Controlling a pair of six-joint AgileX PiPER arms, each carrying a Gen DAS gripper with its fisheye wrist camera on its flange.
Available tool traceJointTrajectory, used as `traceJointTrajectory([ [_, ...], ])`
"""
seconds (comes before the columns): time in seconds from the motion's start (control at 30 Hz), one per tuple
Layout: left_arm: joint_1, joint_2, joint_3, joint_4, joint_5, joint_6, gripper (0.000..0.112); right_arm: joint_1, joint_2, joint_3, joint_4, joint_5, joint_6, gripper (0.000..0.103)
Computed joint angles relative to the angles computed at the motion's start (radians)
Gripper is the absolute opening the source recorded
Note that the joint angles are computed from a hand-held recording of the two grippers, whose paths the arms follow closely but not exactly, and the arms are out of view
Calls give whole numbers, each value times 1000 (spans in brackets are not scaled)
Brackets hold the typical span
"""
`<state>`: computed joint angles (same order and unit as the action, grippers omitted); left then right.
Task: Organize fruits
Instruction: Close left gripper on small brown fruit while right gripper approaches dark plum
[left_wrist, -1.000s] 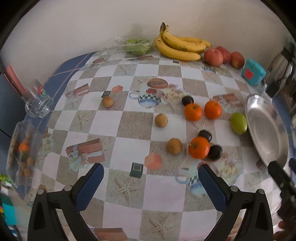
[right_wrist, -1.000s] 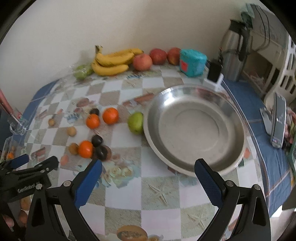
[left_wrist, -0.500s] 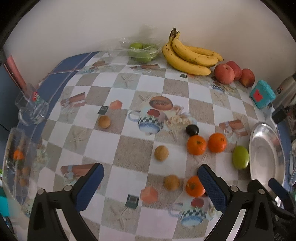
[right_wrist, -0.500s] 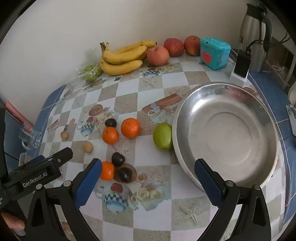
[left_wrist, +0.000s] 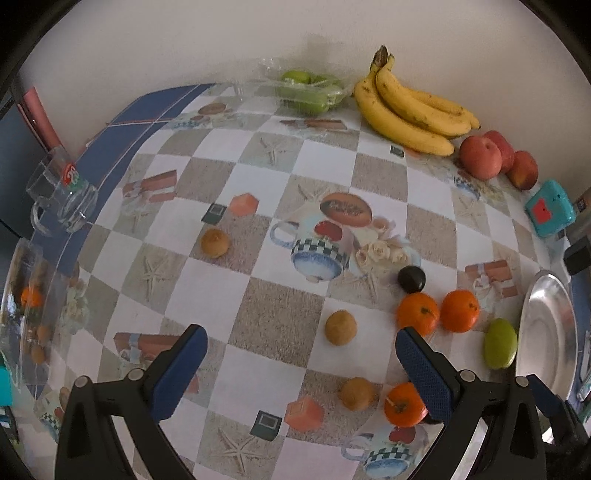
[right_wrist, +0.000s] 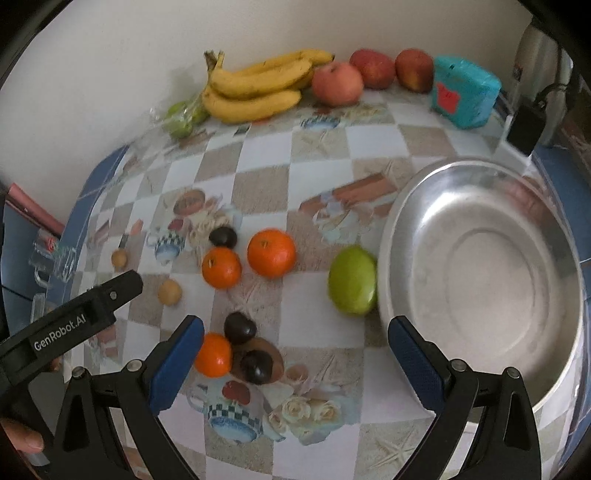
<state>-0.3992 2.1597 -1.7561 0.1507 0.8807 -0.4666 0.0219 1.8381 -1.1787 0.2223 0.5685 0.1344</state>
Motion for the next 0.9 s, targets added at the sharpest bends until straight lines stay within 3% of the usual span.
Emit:
traceJointTrajectory([
  [0.2,1,-12,46,-43,-3,39,103,0,2,28,0,-7,9,99],
  [0.33,7,-19,63,-71,-5,52,103,-15,0,40,105,3,-74,82],
  [0.43,14,-18,65,-85,-2,51,103,-16,5,48,182,12,-139,78],
  [0.63,28,13,42,-165,27,81,101,-1,26,31,208,35,-176,58],
  [0.67,29,18,38,-174,31,84,99,1,31,27,209,38,-179,53],
  [0.9,27,31,28,-209,43,108,81,11,49,21,216,48,-187,44],
])
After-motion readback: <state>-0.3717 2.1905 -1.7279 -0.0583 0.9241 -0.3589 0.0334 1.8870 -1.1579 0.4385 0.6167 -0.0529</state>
